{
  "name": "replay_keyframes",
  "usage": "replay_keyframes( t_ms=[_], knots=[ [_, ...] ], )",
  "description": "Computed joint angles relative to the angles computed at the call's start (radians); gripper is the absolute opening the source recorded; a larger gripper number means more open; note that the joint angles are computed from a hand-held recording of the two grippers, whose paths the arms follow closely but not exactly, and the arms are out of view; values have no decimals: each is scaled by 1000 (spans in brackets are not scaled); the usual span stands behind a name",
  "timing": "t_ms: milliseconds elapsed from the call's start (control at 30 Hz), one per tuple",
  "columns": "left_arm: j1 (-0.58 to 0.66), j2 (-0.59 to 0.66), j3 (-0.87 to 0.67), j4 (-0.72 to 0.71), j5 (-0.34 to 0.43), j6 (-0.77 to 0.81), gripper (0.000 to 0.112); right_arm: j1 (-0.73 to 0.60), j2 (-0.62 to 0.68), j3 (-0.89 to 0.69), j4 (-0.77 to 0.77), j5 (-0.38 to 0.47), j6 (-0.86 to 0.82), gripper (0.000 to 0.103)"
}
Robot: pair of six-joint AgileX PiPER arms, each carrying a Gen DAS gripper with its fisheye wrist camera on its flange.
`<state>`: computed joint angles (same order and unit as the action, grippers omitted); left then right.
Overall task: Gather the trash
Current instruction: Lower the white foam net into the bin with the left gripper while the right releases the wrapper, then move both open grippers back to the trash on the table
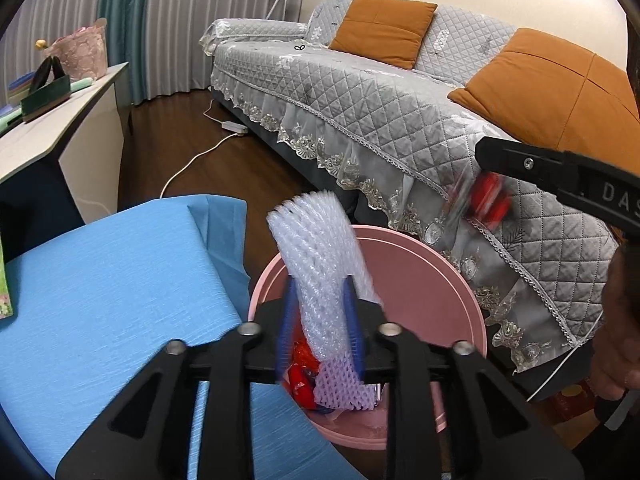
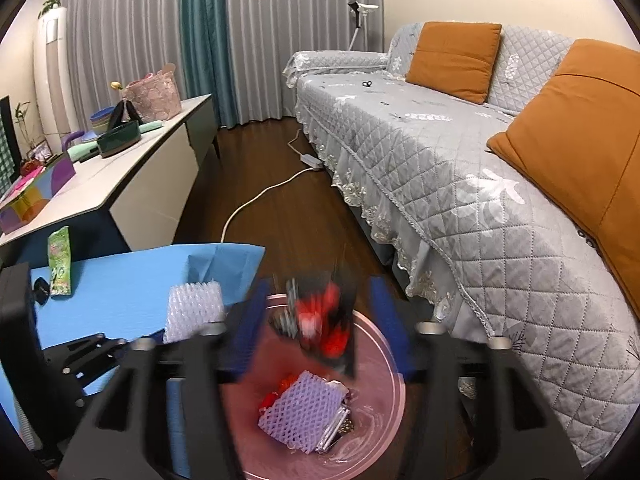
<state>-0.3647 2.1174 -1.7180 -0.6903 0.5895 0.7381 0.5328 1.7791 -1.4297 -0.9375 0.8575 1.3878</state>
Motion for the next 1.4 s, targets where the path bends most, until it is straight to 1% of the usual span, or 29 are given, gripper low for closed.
replay_keyframes(
  t_ms=[167,367,633,767,933,1033,1100,1200,1333,1400],
  knots=[
    [16,-30,40,-2,-8,8,32,8,0,-14,-9,17,7,69],
    [56,-96,119,-34,-20,55,32,34,5,-38,-35,39,16,69],
    [166,-205,211,-88,-9,134,31,102,33,-140,-72,76,14,66],
    [234,-250,248,-124,3,189,31,141,68,-218,-78,92,-8,59],
    [335,-297,320,-226,4,313,30,186,120,-312,-72,99,-48,50],
    [387,-310,383,-280,-30,401,27,202,155,-367,-63,103,-77,41],
    [424,-290,375,-268,-24,394,23,209,185,-411,-48,101,-101,34],
    [471,-262,363,-279,-30,413,23,210,236,-486,-9,97,-138,28],
    [540,-218,325,-281,-30,403,22,205,328,-620,56,91,-190,25],
    [576,-185,283,-268,-25,365,22,203,373,-684,86,74,-213,25]
  ],
)
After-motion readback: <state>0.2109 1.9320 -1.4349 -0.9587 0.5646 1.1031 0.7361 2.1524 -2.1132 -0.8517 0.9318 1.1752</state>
